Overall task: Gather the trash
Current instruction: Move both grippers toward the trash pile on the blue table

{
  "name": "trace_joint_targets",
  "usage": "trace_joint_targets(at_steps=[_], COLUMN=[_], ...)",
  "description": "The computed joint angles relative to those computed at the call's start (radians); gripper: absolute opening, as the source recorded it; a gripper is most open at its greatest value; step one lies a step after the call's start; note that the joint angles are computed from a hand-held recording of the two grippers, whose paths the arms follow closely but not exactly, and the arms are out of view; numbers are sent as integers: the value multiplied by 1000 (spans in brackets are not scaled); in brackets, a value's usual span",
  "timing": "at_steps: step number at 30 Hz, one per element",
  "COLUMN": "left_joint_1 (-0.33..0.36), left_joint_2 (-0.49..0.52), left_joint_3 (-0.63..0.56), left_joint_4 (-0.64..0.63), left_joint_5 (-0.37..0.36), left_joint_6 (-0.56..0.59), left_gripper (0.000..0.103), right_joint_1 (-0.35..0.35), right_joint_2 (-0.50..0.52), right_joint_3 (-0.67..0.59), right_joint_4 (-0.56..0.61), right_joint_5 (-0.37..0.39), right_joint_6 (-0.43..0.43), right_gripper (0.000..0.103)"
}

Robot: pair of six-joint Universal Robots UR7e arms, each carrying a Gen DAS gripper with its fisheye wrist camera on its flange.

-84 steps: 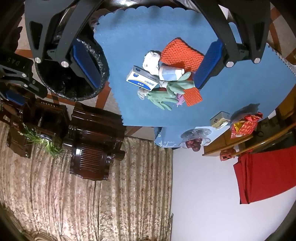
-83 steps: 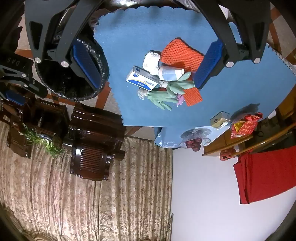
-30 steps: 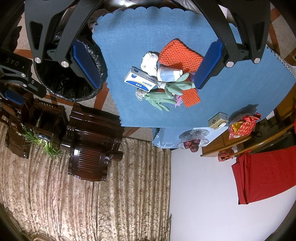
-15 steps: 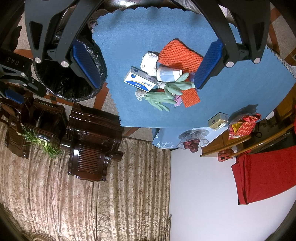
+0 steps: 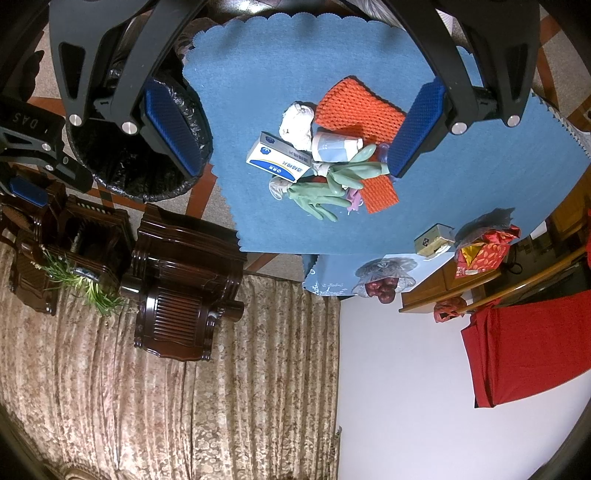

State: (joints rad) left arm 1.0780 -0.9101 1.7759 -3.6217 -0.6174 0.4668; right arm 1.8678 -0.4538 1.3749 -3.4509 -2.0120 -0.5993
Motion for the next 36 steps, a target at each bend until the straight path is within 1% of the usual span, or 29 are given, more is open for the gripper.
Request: trace_joint_targets(at_steps=[1,4,9,10,12,15,16,21,24,26,28,31,32,33,34,36], left_joint_1=[0,0,0,10,18,30,39,87,116,134,152,185,198,206,216,240], left_joint_2=[0,-1,0,-2,-2,-5,-29,-17,-8,3,9,29,34,37,38,41], left_joint_3=[1,1,1,6,5,1,18,-27,-55,-80,-98,-127,-137,-143,-147,-158], left_joint_4=[0,4,2,-4,-4,-9,-12,-54,-80,-93,-86,-106,-101,-94,-82,-34], left_joint_5=[0,1,1,-7,-13,-15,-16,7,25,41,44,35,22,14,5,-14], left_joint_6=[0,-4,-3,0,-1,0,5,31,64,87,107,165,163,153,138,94], left_gripper=[98,98,98,98,98,98,98,98,98,98,98,98,98,98,98,98], right_joint_1=[3,4,6,7,4,5,4,1,-3,-6,-12,-17,-19,-22,-25,-32], right_joint_2=[15,16,49,59,48,63,60,101,146,183,225,304,317,346,382,439], right_joint_3=[-3,-12,-42,-51,-44,-66,-67,-134,-202,-263,-332,-459,-482,-530,-589,-685], right_joint_4=[-12,-1,4,6,10,28,33,89,142,200,269,375,400,439,494,570], right_joint_5=[-2,-3,-2,3,8,38,43,94,132,159,203,228,231,231,224,212], right_joint_6=[1,2,3,4,2,-7,-8,-20,-32,-33,-33,-63,-68,-76,-78,-72], right_gripper=[97,97,97,97,97,97,97,97,97,97,97,96,93,90,89,86])
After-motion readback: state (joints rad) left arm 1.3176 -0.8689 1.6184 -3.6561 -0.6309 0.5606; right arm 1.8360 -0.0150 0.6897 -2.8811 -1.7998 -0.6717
